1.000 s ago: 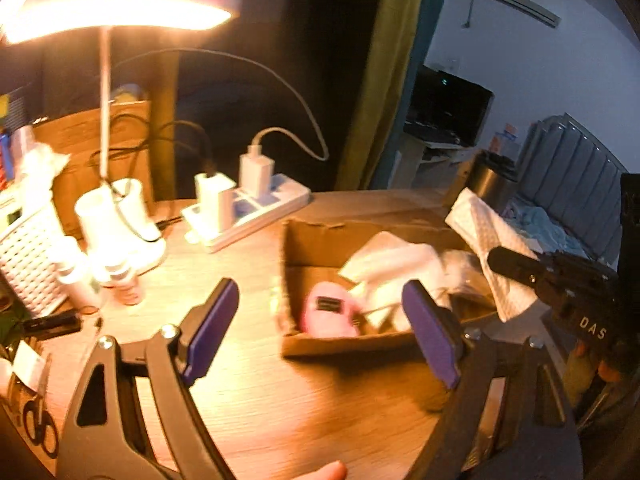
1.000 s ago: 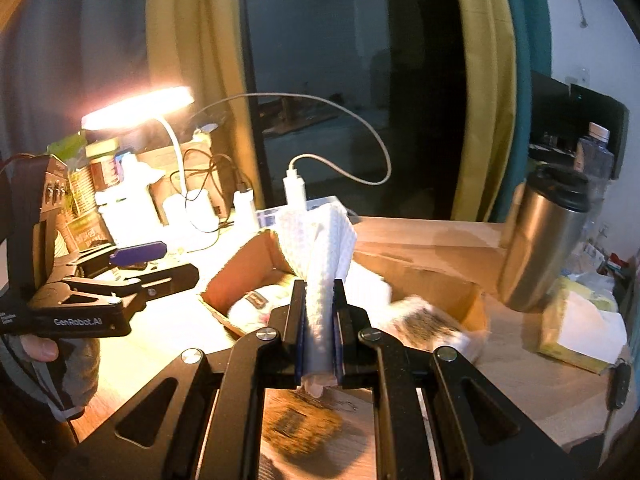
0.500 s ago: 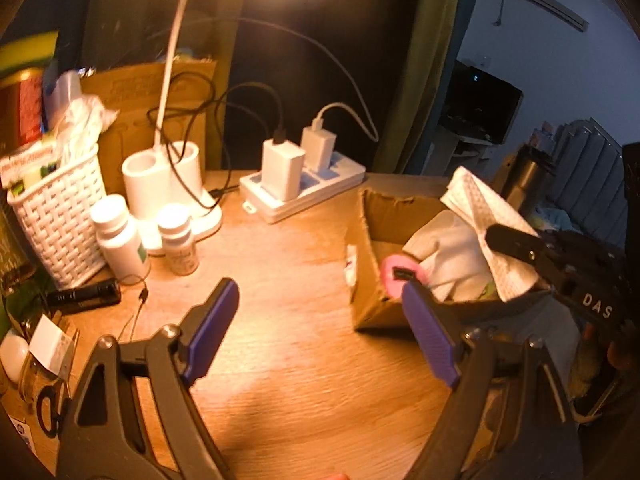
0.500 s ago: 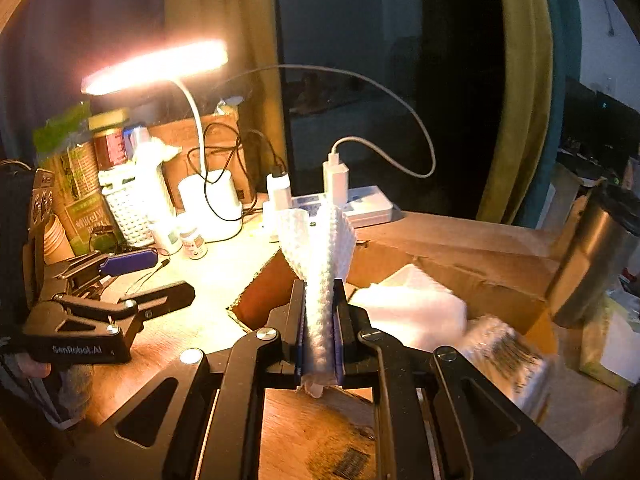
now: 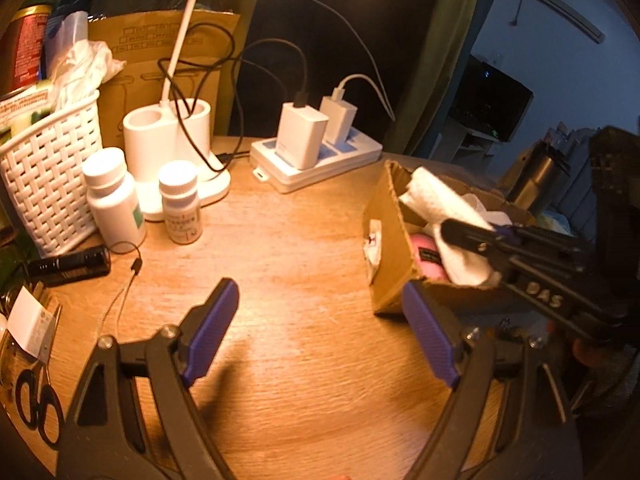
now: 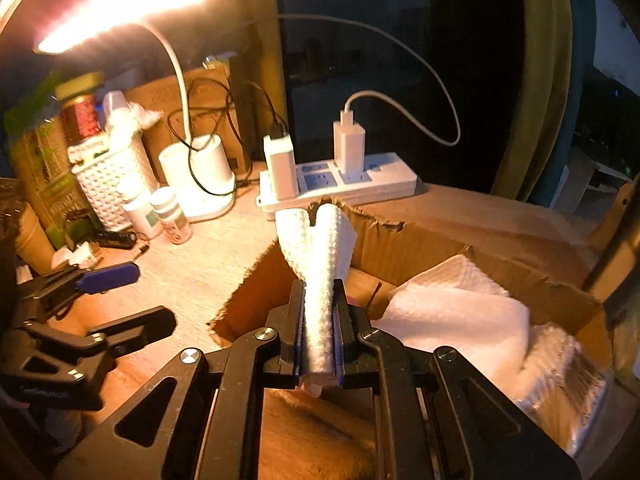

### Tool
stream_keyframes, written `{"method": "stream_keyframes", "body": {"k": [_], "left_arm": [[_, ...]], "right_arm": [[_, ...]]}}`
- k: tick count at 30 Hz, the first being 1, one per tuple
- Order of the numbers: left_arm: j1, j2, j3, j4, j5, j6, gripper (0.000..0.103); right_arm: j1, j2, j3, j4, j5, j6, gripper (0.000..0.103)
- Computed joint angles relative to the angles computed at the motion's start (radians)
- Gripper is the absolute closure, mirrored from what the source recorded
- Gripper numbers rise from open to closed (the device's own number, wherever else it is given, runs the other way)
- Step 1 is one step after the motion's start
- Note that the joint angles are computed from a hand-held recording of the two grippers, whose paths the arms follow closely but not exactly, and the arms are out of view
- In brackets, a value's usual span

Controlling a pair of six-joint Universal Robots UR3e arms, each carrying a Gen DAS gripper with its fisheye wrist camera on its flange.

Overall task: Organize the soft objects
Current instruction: 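Open the left tool over the box while the right tool lowers the cloth and opens, then withdraw both tools from the box toward the remaining desk items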

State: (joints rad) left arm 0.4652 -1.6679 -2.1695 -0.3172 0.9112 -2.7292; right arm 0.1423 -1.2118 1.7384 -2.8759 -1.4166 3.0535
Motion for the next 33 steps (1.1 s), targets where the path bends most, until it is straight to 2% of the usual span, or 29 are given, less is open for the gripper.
{"method": "stream_keyframes", "body": {"k": [4,8,11,24,33], "left_arm": [[-0.005,-0.004,-0.002,-0.003,0.001,0.007,0.018],[-0.005,-0.007,0.002,-0.002,-0.001,0.004,0.018],[0.0,0.008,-0.007,-0.002,-0.01,0.009,0.018],[0.033,0.171,-0.102,-0.035,-0.08,0.068,0.018],[0.08,0.356,-0.187,-0.153,-0.13,0.124,0.018]], "right_arm": [[0.01,0.049,-0.043,0.031,-0.022,0.01,0.088],[0.016,0.043,-0.036,0.013,-0.035,0.015,0.062],[0.016,0.019,-0.023,-0.002,-0.049,0.017,0.052],[0.02,-0.191,0.12,-0.004,-0.103,0.022,0.05],[0.009,-0.366,0.259,0.005,-0.118,0.029,0.05]]}}
